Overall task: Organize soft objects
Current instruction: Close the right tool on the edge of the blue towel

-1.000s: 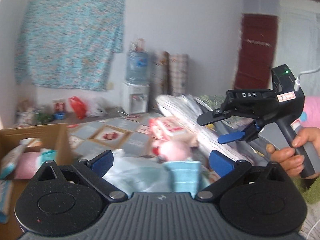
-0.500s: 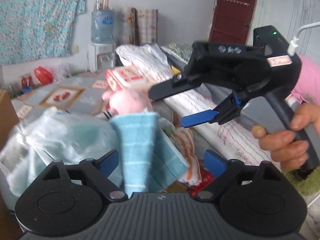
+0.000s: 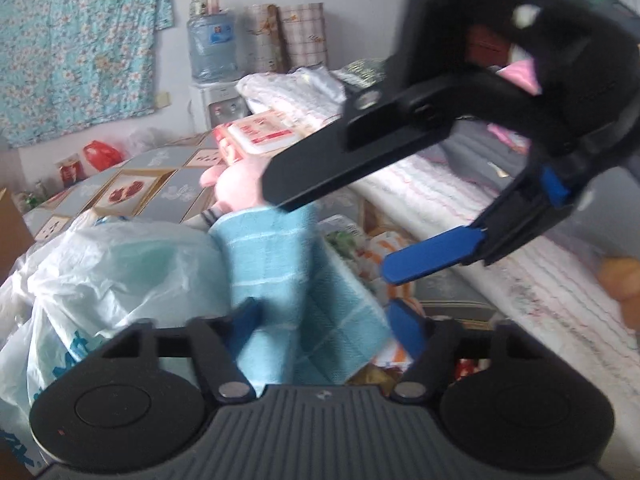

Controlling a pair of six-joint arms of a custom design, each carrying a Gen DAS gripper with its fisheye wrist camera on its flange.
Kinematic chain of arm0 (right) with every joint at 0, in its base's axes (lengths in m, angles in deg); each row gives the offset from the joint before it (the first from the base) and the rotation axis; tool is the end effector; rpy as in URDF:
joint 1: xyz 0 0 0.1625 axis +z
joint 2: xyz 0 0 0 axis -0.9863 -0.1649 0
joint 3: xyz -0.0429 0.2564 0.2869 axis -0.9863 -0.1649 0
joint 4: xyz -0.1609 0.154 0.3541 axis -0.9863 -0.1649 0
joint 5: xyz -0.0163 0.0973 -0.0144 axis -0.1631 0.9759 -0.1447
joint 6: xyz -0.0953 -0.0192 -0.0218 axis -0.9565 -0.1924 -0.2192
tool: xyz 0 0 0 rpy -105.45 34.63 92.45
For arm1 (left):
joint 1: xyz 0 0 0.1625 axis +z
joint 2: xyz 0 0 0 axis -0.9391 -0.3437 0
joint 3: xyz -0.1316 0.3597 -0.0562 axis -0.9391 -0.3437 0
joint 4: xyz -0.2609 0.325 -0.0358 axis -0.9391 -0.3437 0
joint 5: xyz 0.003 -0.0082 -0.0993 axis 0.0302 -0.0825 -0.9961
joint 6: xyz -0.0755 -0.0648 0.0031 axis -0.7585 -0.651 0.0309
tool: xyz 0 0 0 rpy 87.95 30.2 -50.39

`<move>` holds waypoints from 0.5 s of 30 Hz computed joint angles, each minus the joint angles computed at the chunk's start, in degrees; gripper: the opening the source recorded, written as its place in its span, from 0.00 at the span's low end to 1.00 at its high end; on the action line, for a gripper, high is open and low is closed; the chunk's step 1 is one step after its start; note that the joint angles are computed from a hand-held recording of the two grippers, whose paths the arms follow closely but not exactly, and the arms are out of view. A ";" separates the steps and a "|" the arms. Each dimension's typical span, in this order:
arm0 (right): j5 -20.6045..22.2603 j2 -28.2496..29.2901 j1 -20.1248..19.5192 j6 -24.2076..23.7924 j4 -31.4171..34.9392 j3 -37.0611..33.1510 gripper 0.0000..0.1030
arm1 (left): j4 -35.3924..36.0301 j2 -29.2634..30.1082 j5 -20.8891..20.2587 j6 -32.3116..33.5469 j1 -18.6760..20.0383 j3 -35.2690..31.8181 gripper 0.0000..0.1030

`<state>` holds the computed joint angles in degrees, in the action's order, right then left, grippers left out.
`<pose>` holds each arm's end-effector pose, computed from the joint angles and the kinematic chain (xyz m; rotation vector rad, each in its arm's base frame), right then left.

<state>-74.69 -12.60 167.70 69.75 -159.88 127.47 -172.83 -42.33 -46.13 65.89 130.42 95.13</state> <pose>0.1093 -0.5828 0.1682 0.2247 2.9136 -0.9660 -0.1746 -0.6596 0.0019 1.2403 2.3719 -0.5853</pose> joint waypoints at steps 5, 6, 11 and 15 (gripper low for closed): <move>-0.13 0.07 0.41 -0.11 -0.26 -0.09 0.94 | 2.78 -1.57 -0.47 -7.53 1.33 -0.71 0.41; -0.14 0.21 0.46 -0.13 -0.03 -0.36 0.95 | 2.96 -2.06 -1.27 -8.02 1.64 -0.62 0.37; -1.96 1.67 1.29 -0.09 0.17 -2.08 0.95 | 2.81 -2.88 -1.56 -9.31 2.48 -0.36 0.27; -3.57 2.94 1.69 0.18 0.16 -3.35 0.95 | 4.27 -3.16 -2.24 -9.28 2.64 0.07 0.33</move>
<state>-78.27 -9.66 169.39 69.94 -159.71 124.12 -168.56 -45.48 -48.36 56.61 133.05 95.21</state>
